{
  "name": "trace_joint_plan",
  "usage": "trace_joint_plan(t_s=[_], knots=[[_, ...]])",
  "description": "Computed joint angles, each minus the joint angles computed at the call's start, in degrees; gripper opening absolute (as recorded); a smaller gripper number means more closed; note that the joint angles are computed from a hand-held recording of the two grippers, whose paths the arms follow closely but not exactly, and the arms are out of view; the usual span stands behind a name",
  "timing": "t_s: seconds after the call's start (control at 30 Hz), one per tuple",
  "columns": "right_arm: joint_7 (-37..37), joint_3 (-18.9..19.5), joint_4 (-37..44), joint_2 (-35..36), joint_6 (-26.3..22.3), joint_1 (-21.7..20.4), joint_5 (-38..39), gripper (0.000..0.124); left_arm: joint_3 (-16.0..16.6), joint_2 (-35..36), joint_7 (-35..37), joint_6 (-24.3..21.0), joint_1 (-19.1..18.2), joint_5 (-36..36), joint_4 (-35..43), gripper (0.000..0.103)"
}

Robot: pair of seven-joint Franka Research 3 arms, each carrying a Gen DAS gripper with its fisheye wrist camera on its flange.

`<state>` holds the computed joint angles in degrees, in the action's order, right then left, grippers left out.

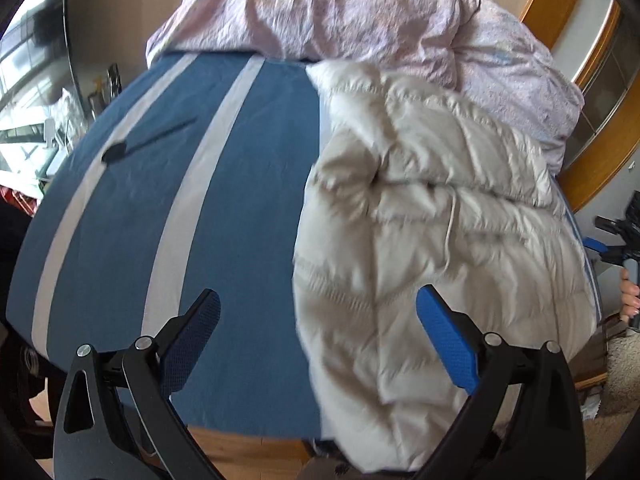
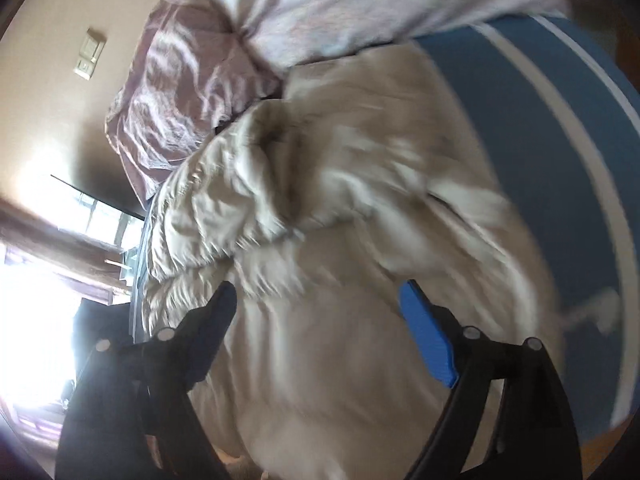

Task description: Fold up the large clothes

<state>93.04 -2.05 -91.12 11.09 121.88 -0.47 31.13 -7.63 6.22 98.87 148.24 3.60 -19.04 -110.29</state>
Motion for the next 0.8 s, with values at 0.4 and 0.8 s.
trace_joint_plan(t_s=[0.4,0.8], knots=[[2.32,-4.34,-18.06,-13.14,-1.55,-3.09,-2.12,0.084,0.84,-2.67,7.31,-5.90,1.12,-15.70,-4.99,0.099],[-2.75,-4.67,-22.25,-13.17,-2.41,-4.03,7.47,0.079,1.61,-4.09,11.79,-6.95,0.78,-27.36,-8.01,0.088]])
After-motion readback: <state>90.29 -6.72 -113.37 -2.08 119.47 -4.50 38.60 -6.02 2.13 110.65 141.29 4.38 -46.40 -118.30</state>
